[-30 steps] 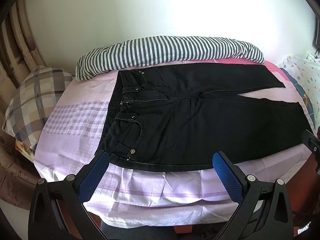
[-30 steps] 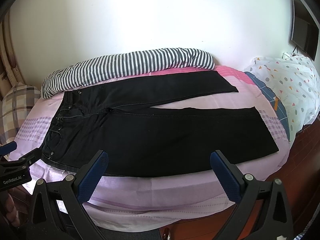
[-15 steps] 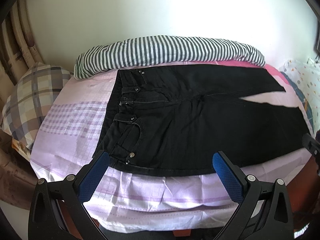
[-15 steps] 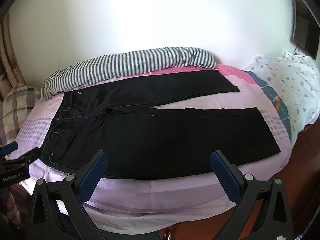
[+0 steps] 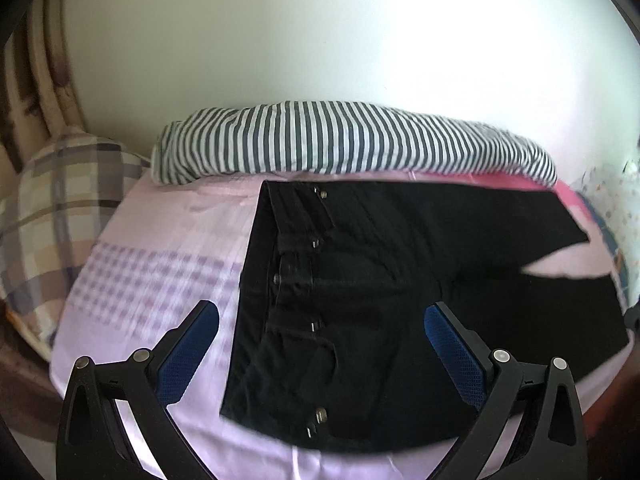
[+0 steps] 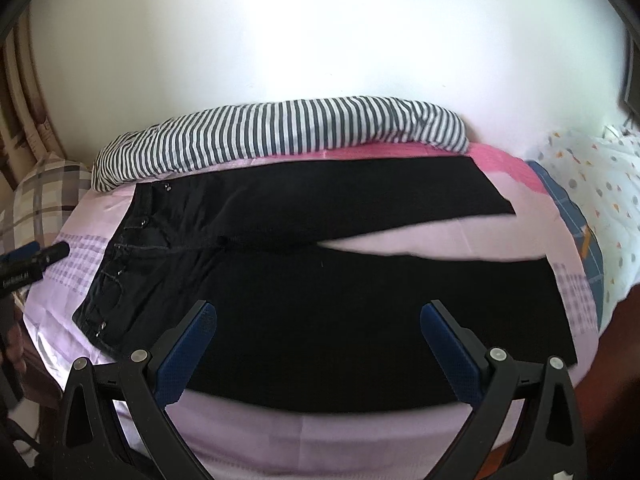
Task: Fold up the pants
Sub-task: 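Lower both grippers onto the jeans waistband and close on it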
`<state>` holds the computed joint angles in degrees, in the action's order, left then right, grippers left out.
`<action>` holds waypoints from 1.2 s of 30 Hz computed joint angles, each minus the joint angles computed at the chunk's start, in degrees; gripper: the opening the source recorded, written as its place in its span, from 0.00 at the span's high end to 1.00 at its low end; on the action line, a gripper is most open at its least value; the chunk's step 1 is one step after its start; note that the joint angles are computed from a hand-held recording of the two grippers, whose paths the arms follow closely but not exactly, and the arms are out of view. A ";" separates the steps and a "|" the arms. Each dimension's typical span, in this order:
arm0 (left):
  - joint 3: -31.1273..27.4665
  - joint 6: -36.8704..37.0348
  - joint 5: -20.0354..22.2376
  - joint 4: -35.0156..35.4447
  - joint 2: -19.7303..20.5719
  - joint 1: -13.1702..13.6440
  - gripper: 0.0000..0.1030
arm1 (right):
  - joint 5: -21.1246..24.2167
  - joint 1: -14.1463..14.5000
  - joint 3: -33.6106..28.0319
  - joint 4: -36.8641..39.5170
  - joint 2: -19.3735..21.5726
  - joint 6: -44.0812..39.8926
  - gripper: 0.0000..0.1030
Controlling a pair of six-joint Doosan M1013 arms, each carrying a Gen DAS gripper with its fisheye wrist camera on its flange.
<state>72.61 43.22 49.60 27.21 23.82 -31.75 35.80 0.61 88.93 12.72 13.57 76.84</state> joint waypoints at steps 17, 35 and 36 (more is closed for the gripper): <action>-17.81 24.24 1.30 -26.93 14.42 13.25 0.40 | 10.02 1.46 -19.01 4.46 14.64 -5.59 0.02; -28.60 40.57 5.40 -40.33 24.14 17.42 0.40 | 15.96 4.33 -30.64 3.07 24.69 -6.91 0.04; -28.80 41.98 5.44 -41.91 24.38 17.66 0.40 | 15.97 4.51 -30.97 2.87 24.92 -7.14 0.04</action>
<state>43.81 85.20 55.04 -14.70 48.20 -14.09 51.77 5.12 57.97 15.59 38.50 69.70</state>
